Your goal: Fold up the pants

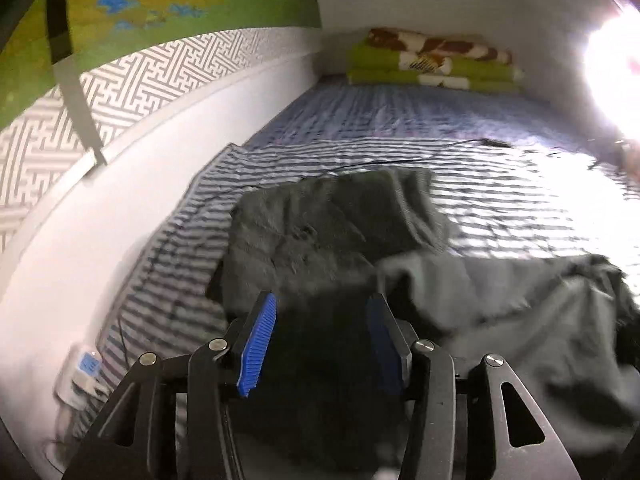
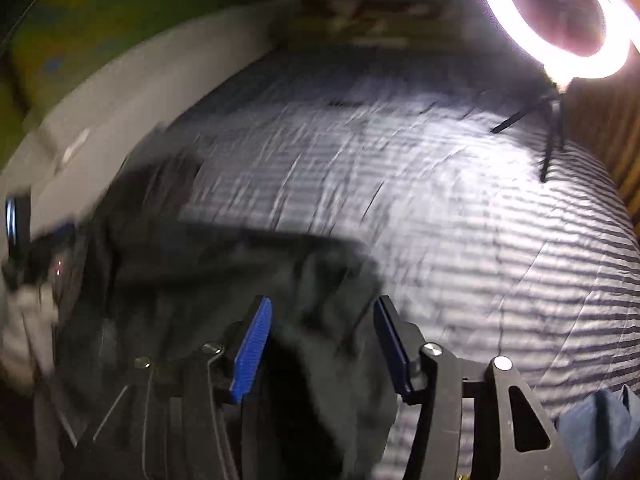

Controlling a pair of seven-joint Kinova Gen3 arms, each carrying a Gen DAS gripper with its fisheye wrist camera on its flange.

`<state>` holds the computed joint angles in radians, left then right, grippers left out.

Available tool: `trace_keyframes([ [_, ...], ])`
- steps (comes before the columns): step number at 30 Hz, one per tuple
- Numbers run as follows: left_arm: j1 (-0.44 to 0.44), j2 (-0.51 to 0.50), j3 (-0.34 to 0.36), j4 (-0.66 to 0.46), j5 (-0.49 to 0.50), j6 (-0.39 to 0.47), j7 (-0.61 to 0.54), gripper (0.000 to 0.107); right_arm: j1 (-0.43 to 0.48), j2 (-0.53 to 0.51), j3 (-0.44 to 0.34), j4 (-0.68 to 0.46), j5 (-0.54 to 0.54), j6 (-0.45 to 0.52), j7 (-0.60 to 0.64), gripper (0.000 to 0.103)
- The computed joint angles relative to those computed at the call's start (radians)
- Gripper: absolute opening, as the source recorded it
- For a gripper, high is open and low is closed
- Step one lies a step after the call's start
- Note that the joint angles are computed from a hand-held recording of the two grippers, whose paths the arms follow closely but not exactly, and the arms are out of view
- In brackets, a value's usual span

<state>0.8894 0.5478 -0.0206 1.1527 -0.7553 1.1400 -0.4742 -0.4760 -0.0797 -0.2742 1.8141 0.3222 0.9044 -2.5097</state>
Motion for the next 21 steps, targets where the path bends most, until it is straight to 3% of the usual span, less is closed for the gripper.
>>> trace_keyframes([
  [3,0.039,-0.097,0.017,0.139,0.004,-0.04,0.085,0.052,-0.017,0.038,-0.081,-0.003,0.048,0.09,-0.009,0.057],
  [5,0.052,-0.151,0.046,0.228,-0.02,-0.065,0.154,0.052,-0.097,0.085,-0.063,-0.012,0.125,0.162,-0.077,0.057],
  [7,0.067,-0.197,0.075,0.292,-0.032,-0.06,0.209,0.052,-0.135,0.108,-0.037,-0.006,0.149,0.175,-0.127,0.054],
  [9,0.079,-0.221,0.104,0.326,-0.042,-0.029,0.245,0.052,-0.111,0.101,-0.018,0.006,0.116,0.15,-0.123,0.004],
  [14,0.097,-0.229,0.168,0.34,-0.097,0.059,0.267,0.052,-0.072,-0.018,0.012,0.059,0.141,0.141,-0.208,0.004],
  [21,0.09,-0.202,0.2,0.284,-0.094,0.031,0.235,0.052,0.109,-0.177,0.066,0.088,0.157,0.167,-0.177,0.004],
])
